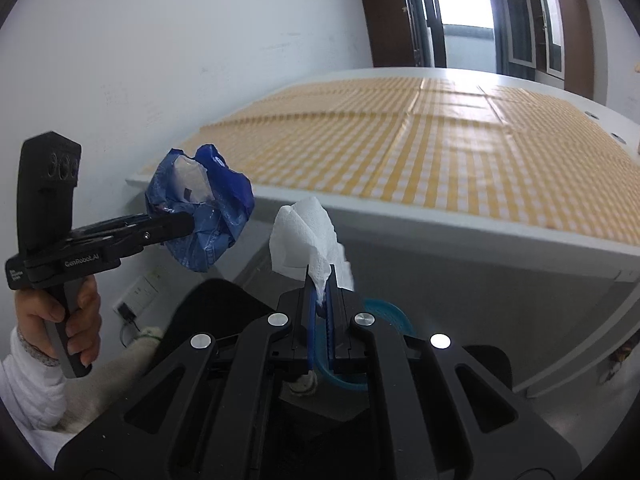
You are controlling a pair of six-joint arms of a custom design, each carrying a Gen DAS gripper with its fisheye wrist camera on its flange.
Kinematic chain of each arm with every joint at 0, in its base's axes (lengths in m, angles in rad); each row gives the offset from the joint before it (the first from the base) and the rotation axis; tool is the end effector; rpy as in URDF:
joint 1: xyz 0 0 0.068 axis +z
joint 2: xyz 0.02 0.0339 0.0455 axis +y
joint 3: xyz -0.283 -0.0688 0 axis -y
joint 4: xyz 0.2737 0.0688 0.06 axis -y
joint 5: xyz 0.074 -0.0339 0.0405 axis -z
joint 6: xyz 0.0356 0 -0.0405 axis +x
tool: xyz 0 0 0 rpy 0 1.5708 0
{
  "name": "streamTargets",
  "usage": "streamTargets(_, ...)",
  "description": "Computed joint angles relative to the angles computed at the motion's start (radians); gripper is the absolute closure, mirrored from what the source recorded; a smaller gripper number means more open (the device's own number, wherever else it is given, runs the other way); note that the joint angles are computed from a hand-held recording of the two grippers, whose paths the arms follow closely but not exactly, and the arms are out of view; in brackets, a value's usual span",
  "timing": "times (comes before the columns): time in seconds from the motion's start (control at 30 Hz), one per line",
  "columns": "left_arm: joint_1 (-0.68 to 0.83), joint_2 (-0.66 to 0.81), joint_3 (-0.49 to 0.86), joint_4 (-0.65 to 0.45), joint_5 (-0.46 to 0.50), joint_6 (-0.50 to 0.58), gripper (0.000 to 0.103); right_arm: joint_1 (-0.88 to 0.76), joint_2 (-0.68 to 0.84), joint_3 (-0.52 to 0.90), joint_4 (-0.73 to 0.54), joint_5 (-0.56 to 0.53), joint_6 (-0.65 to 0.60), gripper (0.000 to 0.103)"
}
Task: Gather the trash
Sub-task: 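Carry the blue bag and white tissue down over the blue wastebasket with both tools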
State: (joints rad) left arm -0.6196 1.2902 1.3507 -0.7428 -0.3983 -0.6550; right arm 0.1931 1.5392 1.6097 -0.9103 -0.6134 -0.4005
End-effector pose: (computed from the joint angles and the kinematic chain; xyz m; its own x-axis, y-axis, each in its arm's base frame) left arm 0.2474 -0.1595 0.3945 -0.5839 -0.2732 -0.7645 -0.0826 0.9568 -0.2788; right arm 0.3383 0.0870 0.3987 -0.4646 -0.4157 -0.7819 -0.7767 0.6154 0.1344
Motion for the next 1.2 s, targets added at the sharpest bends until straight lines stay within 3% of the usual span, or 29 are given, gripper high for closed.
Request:
streamTargets(0.7,0.108,0.173,-0.203,0.151,0.206,-0.026,0.069,0.109,0.201,-0.165,0.138,0.197,0.024,0.1)
streamTargets(1.03,0.2,0.335,-0.23,0.222,0.289,-0.047,0.069,0.168,0.407,-0.081,0.181,0.289,0.1,0.1)
streamTargets(1.2,0.254,0.393,-0.225,0.265,0.353,-0.071,0.069,0.155,0.523,0.031,0.114,0.256,0.133,0.1)
